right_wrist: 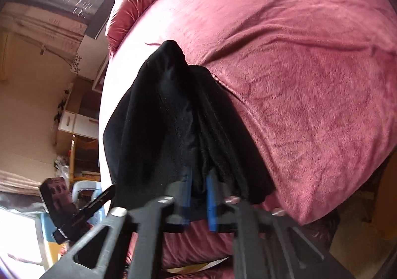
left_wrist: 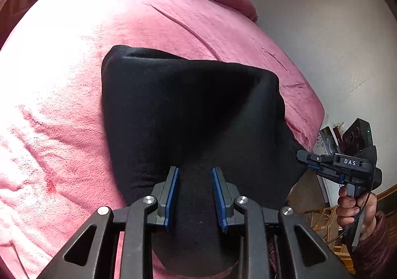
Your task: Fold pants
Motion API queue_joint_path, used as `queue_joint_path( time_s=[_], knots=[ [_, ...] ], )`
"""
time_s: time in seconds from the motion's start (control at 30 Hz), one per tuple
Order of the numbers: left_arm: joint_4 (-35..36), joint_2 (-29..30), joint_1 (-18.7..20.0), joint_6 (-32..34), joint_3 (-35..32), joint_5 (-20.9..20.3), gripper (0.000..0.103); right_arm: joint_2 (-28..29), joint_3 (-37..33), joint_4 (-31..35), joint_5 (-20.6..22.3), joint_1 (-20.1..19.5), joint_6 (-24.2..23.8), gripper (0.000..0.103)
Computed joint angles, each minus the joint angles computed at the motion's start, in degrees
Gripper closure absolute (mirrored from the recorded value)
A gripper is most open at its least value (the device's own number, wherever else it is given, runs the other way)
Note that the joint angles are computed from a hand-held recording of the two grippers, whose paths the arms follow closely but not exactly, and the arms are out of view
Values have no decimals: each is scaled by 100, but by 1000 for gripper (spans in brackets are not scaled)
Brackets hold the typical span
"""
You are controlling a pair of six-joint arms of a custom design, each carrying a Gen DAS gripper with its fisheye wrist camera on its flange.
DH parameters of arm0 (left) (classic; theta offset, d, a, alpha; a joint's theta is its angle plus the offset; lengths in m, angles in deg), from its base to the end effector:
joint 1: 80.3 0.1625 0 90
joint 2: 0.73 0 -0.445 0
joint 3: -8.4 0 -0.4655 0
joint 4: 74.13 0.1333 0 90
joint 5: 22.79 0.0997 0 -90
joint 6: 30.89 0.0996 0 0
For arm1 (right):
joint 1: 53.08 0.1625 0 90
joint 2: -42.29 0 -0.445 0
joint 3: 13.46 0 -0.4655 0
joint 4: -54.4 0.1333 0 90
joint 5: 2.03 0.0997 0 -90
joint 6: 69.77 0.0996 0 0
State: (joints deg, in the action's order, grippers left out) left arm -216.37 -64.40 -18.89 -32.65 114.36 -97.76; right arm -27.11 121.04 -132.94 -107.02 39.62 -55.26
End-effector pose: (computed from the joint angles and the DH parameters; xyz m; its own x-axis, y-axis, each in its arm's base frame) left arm -0.1745 -0.6526 0.1706 -0.8835 0.3961 -0.2500 0.4444 0.8774 -0.1806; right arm 0.1304 -0.4826 0.1286 -0.9504 0.3011 0.0781 0.2048 0.7948 -0.5713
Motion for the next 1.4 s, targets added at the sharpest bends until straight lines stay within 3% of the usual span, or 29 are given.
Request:
queue_joint_path(
  time_s=[0.13, 0.23, 0.27, 0.33, 0.4, 0.57, 0.67, 0.77, 0.8, 0.93, 1.0, 1.1, 1.17, 1.23, 1.33, 1.4],
  knots=[
    [-340, -232, -51, 214, 199, -96, 76, -304, 162, 50, -108, 200, -201, 96],
    [-138, -236, -65, 356, 203, -184, 76, -378, 230, 202, -367, 161, -223, 96],
    [17, -189, -89, 413, 188, -121, 76, -300, 196, 230, -473, 142, -175, 96],
    [221, -49, -205, 570, 207, 385, 76, -83, 112, 205, -565, 27, -106, 96],
    [0, 13, -266, 649, 317, 639, 76, 101, 53, 134, -611, -67, -109, 96],
    [17, -25, -199, 495, 264, 454, 76, -13, 73, 283, -727, 23, -336, 95],
    [-90, -180, -87, 265, 264, 170, 75, -156, 31, 532, -959, 220, -313, 87],
    [-296, -284, -22, 76, 239, 332, 74, -111, -87, 464, -1659, 553, -536, 77],
    [-334, -283, 9, 12, 190, 404, 74, -95, -136, 415, -1697, 601, -594, 77],
    [-122, -120, 195, -393, -229, 601, 66, 213, -540, 180, -1754, 825, -1042, 76],
    [26, -41, 308, -575, -413, 466, 59, 404, -796, 223, -1639, 864, -1213, 70],
    [258, 167, 453, -841, -796, 298, 59, 772, -1207, 313, -1661, 917, -1473, 68],
    [387, 320, 547, -1002, -1047, 153, 57, 992, -1468, 454, -1717, 926, -1533, 67],
    [535, 446, 607, -1191, -1262, -8, 40, 1157, -1647, 502, -1767, 905, -1603, 67],
    [553, 618, 703, -1373, -1492, -246, 39, 1274, -1804, 540, -1769, 798, -1582, 67],
    [477, 736, 665, -1434, -1554, -73, 39, 1366, -1872, 558, -1914, 720, -1538, 67]
  ],
)
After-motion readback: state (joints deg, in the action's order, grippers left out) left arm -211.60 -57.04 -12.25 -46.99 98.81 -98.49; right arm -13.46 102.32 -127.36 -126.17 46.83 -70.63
